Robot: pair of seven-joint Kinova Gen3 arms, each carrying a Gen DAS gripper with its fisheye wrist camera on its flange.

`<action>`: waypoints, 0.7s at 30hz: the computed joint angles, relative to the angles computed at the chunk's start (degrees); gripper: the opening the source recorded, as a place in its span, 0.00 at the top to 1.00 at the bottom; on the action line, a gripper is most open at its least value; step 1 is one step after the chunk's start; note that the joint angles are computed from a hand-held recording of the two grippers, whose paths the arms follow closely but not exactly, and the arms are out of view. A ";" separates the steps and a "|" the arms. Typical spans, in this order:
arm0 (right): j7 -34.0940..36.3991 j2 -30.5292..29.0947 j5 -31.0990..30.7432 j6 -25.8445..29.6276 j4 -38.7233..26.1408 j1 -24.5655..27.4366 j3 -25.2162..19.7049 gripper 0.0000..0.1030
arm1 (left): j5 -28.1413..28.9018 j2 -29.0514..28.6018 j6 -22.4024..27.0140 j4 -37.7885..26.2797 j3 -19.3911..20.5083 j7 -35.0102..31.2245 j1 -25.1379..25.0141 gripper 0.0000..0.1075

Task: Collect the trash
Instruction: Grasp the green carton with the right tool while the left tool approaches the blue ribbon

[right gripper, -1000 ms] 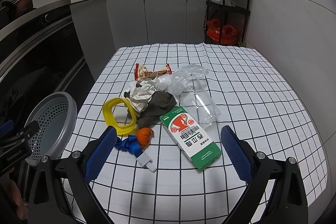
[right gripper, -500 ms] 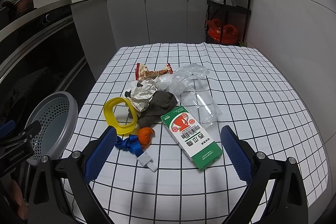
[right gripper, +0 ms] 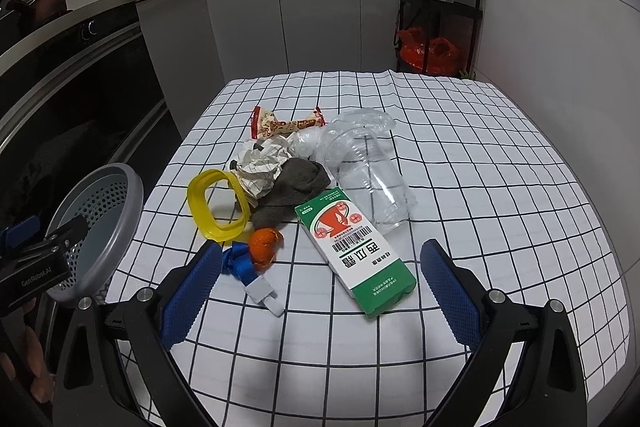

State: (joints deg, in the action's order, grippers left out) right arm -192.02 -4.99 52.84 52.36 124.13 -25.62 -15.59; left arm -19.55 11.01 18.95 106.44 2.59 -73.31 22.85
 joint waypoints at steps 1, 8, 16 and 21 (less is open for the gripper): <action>0.27 -0.06 -0.08 -0.22 0.32 0.06 0.09 0.08 | -0.06 0.21 0.06 -0.11 0.06 0.14 0.21 0.10; 2.35 -0.44 -0.67 -3.52 2.71 1.44 1.36 0.08 | 1.17 1.35 0.10 -0.43 0.94 -0.70 0.87 0.10; 8.65 0.09 -4.30 -12.92 4.16 6.44 4.88 0.08 | -0.14 3.09 0.90 -0.64 0.17 -0.13 4.16 0.10; 12.81 2.16 -6.13 -14.05 3.28 8.49 5.89 0.08 | 1.95 3.68 1.17 -0.65 1.78 -2.25 3.37 0.10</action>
